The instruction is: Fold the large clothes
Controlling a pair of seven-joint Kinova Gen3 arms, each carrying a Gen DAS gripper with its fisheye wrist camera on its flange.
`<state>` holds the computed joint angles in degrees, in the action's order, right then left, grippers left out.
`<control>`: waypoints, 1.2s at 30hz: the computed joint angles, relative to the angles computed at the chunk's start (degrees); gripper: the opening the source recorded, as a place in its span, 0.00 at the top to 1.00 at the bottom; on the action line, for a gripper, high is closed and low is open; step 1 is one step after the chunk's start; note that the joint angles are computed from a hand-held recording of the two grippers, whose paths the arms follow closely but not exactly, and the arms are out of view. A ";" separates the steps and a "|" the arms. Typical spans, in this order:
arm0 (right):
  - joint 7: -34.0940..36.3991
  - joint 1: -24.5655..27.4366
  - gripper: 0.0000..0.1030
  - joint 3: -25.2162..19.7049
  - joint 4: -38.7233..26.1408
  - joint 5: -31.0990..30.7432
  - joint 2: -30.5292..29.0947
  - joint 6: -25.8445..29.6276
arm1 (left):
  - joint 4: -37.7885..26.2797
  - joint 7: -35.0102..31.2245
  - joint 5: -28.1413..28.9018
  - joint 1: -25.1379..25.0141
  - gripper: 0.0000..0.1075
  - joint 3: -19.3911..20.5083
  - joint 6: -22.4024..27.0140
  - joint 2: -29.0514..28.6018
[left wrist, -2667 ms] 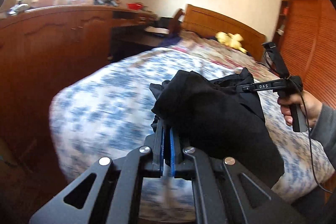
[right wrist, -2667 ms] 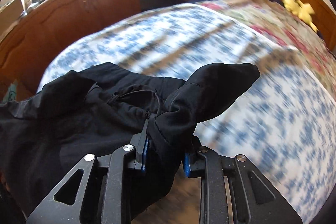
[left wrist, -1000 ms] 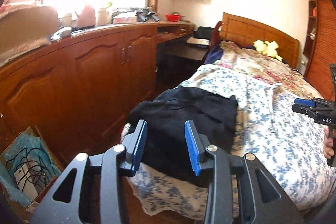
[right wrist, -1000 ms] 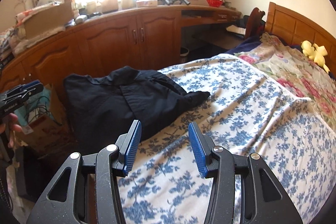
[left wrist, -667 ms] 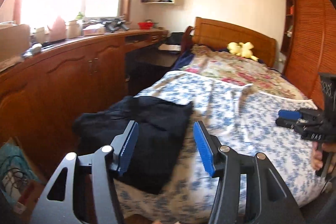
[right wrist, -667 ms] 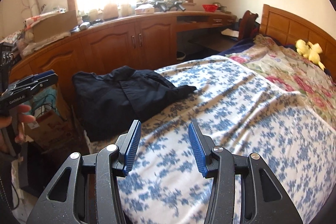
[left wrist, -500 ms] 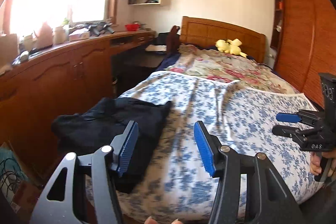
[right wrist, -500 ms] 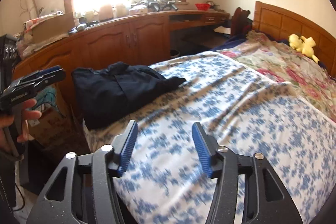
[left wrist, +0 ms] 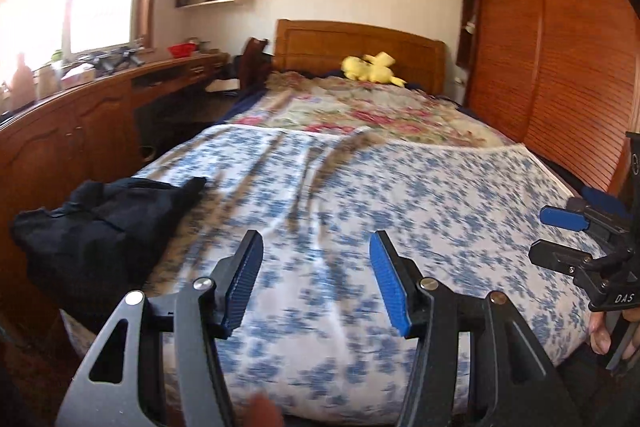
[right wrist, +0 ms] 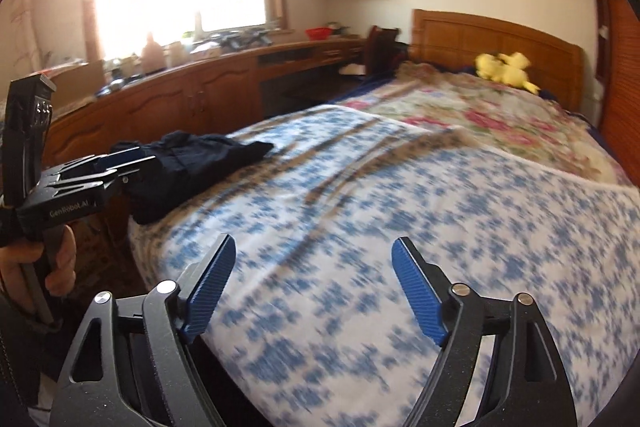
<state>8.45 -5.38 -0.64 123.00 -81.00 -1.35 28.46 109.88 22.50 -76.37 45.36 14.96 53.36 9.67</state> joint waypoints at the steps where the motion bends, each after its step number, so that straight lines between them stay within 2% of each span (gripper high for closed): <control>1: -0.27 0.53 0.18 0.49 0.60 0.30 -0.66 -0.50 | -1.15 -0.45 -0.20 0.34 0.49 0.27 0.27 0.91; 3: 0.72 1.81 0.17 2.03 2.35 -1.10 -2.38 -1.66 | -4.43 -1.71 -0.53 1.93 0.49 0.55 1.66 3.13; 8: 6.67 6.06 0.17 6.95 6.63 -7.57 -6.30 1.12 | -11.56 -4.27 0.08 7.31 0.49 -0.56 5.73 7.40; 10: 8.60 8.25 0.17 8.70 8.43 -9.76 -8.00 3.06 | -12.73 -4.18 -0.51 9.02 0.49 -1.31 4.83 8.06; 12: 9.88 10.15 0.17 9.04 9.95 -11.72 -9.96 2.61 | -13.57 -3.93 -1.02 10.27 0.49 -1.95 3.68 8.63; 16: 9.60 13.11 0.17 10.09 11.30 -11.37 -12.09 4.17 | -15.87 -4.76 -1.01 12.97 0.49 -2.73 3.47 9.63; 18: 10.73 14.16 0.17 9.90 12.33 -12.53 -13.31 3.29 | -15.98 -4.02 -1.64 14.14 0.49 -3.16 3.16 9.73; 21: 8.81 15.39 0.17 10.17 12.87 -11.38 -14.04 3.09 | -15.90 -3.87 -1.85 14.70 0.49 -3.31 1.77 9.71; 23: 10.05 15.82 0.17 10.31 13.65 -12.66 -14.59 2.92 | -16.54 -4.69 -1.78 15.54 0.49 -3.46 2.63 10.30; 34: 11.71 18.69 0.17 11.15 14.37 -13.62 -12.59 6.65 | -17.64 -6.06 -0.86 16.96 0.49 -4.60 3.58 10.97; 36: 11.54 19.21 0.17 12.13 14.35 -12.84 -12.02 8.90 | -17.66 -6.07 -0.83 16.89 0.49 -4.67 3.49 11.03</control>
<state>19.99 13.83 11.50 137.34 -93.83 -13.37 37.36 92.22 16.43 -77.20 62.26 10.29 56.85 20.70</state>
